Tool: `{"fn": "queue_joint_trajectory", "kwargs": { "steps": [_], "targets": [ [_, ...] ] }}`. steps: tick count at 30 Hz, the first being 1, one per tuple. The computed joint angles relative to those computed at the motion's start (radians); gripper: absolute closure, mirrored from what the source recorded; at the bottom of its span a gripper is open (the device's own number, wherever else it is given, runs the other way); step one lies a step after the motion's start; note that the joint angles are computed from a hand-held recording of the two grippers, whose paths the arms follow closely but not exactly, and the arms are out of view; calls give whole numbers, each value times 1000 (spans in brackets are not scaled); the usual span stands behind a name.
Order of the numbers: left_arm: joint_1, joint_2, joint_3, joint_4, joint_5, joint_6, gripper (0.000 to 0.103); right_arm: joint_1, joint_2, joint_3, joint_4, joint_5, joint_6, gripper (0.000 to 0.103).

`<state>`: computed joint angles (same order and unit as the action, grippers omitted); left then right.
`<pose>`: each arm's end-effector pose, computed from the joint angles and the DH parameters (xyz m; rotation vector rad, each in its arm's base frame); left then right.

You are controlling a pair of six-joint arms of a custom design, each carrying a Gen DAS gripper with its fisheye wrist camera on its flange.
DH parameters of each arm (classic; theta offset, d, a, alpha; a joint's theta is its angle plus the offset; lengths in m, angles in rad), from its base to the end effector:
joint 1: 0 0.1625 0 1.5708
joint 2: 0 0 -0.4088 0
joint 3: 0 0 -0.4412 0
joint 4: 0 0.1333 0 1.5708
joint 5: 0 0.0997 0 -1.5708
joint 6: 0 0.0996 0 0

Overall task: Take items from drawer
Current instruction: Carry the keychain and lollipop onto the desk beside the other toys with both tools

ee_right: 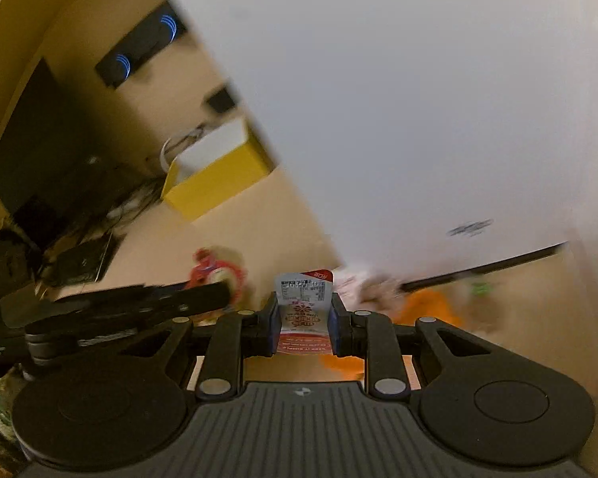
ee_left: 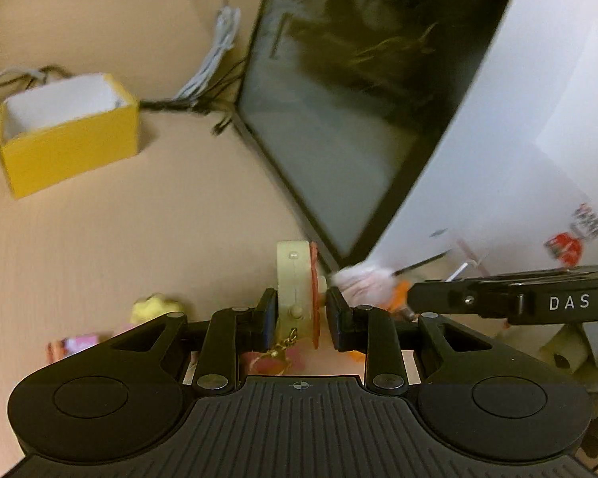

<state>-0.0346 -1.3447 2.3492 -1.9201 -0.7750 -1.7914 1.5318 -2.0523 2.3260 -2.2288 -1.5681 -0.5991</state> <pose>-0.3718 -0.1917 0.0726 0.1175 2.4008 -1.0949 0.1192 -0.3702 0.3506 0.8227 -2.8576 0.5506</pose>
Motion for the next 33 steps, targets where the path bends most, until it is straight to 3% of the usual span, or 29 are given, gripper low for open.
{"fn": "queue_joint_trajectory", "kwargs": {
  "steps": [6,13,17,26,33],
  "targets": [
    [20,-35,50,-1,-63,-52,73,27,83,-7,32,-43,-28,80],
    [27,-51,102,-31,-25,-96,72,63,201,-16,-67,-139,-58,80],
    [33,-34,96,7,-26,-120,65,79,232,1,-147,-170,-109,80],
    [-6,-58,93,122,-21,-237,66,90,266,36,-296,-208,-212,79],
    [-77,-111,88,253,-32,-334,66,85,208,60,-331,-160,-241,61]
  ]
}}
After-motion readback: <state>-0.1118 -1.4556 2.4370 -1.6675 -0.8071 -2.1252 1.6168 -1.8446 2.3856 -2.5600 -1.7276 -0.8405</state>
